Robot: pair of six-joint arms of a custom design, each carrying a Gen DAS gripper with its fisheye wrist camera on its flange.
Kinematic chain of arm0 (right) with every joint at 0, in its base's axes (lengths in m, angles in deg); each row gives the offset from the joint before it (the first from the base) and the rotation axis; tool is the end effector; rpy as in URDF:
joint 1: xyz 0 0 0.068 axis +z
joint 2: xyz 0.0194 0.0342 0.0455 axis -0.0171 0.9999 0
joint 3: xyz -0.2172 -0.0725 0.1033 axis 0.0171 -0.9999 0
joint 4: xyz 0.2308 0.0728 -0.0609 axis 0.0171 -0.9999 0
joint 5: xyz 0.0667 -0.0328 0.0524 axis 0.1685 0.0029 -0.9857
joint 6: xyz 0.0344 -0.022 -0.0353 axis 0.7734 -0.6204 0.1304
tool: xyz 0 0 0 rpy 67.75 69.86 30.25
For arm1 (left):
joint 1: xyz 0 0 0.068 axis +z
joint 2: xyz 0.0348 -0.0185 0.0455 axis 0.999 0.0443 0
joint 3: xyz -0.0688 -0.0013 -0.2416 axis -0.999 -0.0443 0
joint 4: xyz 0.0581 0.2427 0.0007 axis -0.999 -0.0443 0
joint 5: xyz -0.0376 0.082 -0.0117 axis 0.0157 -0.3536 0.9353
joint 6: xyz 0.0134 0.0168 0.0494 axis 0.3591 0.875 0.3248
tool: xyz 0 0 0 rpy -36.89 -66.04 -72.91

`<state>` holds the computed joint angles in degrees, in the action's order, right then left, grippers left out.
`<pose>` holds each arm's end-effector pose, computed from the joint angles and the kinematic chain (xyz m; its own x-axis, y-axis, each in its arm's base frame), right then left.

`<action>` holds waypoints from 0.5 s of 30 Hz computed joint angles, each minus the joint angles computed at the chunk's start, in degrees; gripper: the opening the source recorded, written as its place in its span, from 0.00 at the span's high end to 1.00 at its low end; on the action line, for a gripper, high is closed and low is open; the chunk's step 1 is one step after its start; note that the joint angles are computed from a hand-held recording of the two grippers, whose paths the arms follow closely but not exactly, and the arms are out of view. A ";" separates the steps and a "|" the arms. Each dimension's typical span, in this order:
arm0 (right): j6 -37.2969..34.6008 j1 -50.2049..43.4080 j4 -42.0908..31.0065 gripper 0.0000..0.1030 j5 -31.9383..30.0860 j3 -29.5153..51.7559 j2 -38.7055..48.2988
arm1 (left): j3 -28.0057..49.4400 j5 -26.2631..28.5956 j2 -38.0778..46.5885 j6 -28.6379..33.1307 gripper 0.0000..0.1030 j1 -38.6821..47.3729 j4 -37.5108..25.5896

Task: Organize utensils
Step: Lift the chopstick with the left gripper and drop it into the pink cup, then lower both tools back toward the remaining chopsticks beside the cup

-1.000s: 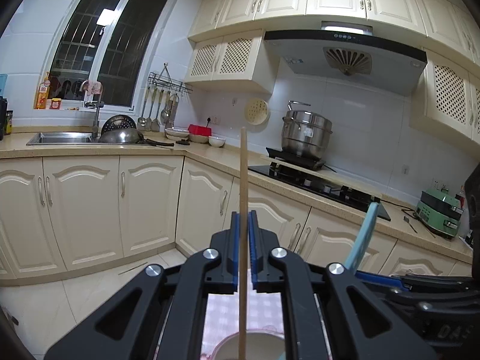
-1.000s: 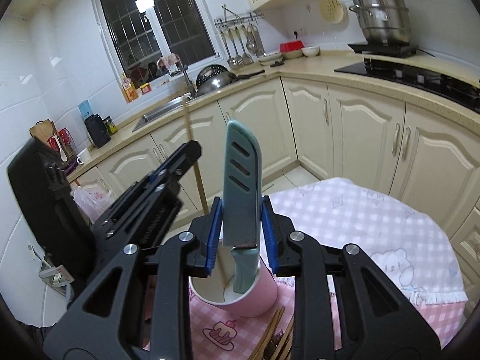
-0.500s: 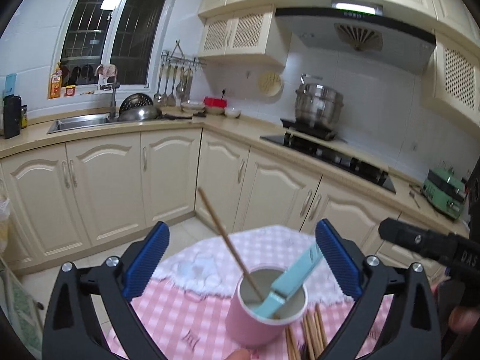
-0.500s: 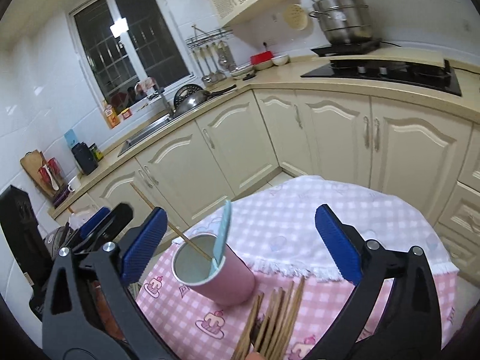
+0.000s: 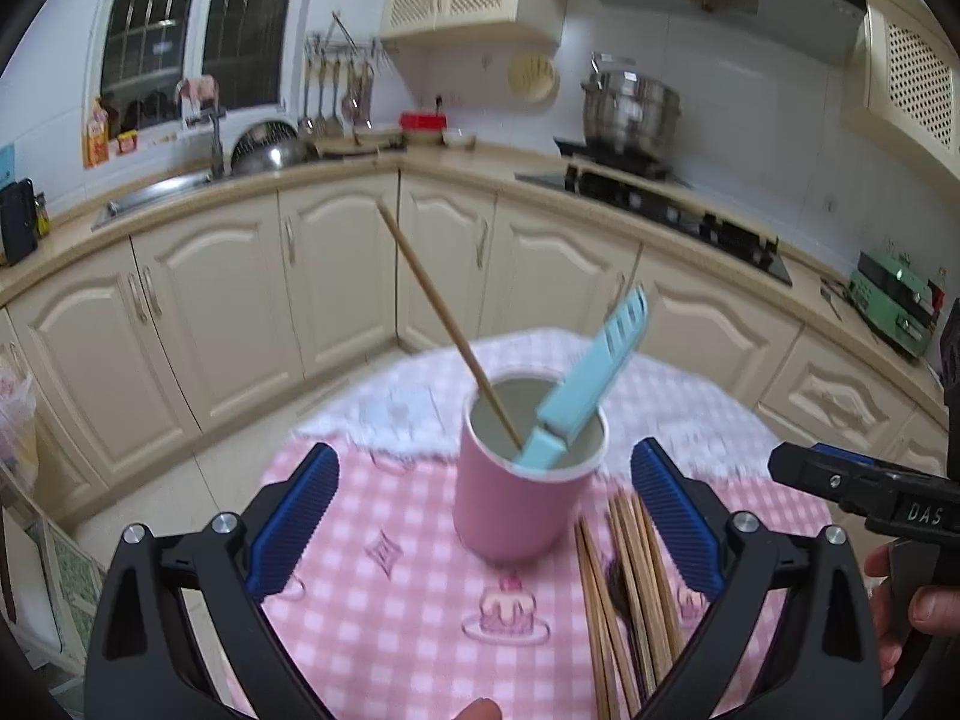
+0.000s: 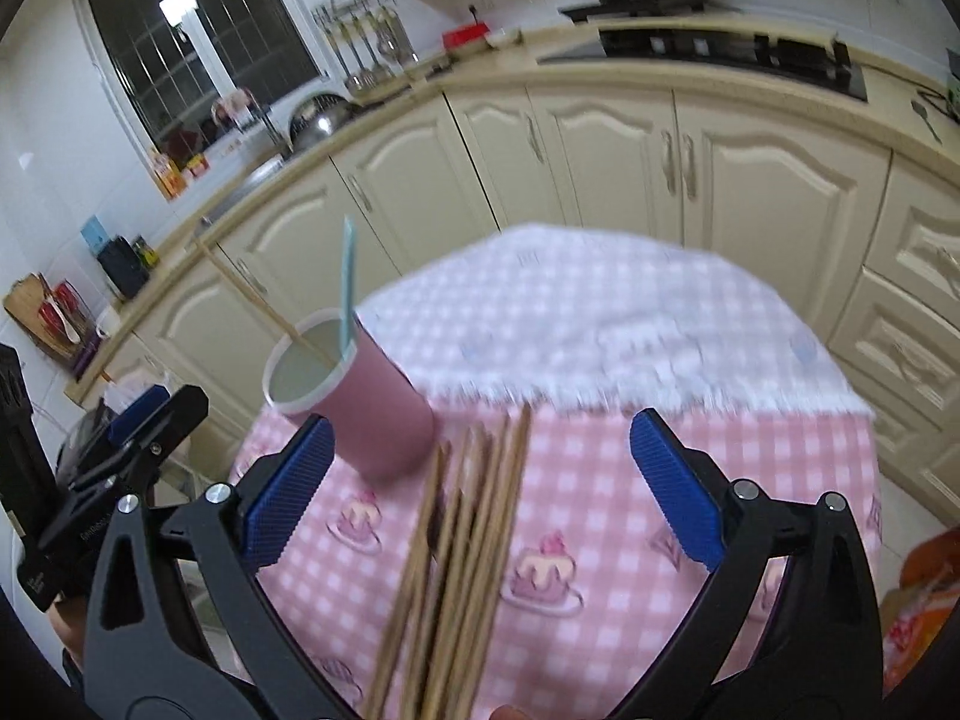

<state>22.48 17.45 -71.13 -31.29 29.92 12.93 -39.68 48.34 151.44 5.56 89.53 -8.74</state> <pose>0.1419 0.0420 0.1961 -0.6693 0.3763 -0.6406 0.2026 0.9220 0.3300 0.2224 -0.0069 0.2105 -0.5767 0.1670 -0.7997 0.4154 0.9028 -0.1111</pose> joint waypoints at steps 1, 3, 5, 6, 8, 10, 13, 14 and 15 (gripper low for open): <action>0.43 0.36 -0.64 0.06 0.16 -0.57 -0.51 | -0.53 -0.37 0.07 0.56 0.07 -0.33 -0.34; 0.98 0.67 -2.06 0.06 0.30 -1.79 -1.58 | -2.07 -0.84 -0.05 1.63 0.07 -1.13 -0.64; 1.41 1.35 -3.31 0.06 0.70 -2.53 -2.24 | -3.56 -1.79 0.14 2.54 0.07 -2.14 -0.68; 1.64 1.76 -3.95 0.06 0.98 -3.08 -2.57 | -4.24 -2.53 0.48 2.63 0.07 -2.85 -0.45; 2.04 2.11 -4.87 0.06 1.14 -4.05 -3.24 | -5.21 -3.48 1.88 2.83 0.07 -3.86 -0.35; 2.40 1.95 -5.60 0.06 0.72 -4.87 -3.70 | -5.91 -4.18 2.99 2.91 0.07 -4.65 -0.06; 2.84 2.07 -6.25 0.06 0.66 -6.23 -4.20 | -7.40 -6.49 5.53 3.11 0.07 -6.75 1.21; 2.80 1.99 -6.42 0.06 0.49 -6.64 -4.31 | -7.95 -7.16 6.43 3.25 0.07 -7.27 1.69; 3.14 2.37 -6.35 0.06 0.62 -6.94 -4.18 | -8.51 -7.91 7.40 3.50 0.07 -7.78 2.25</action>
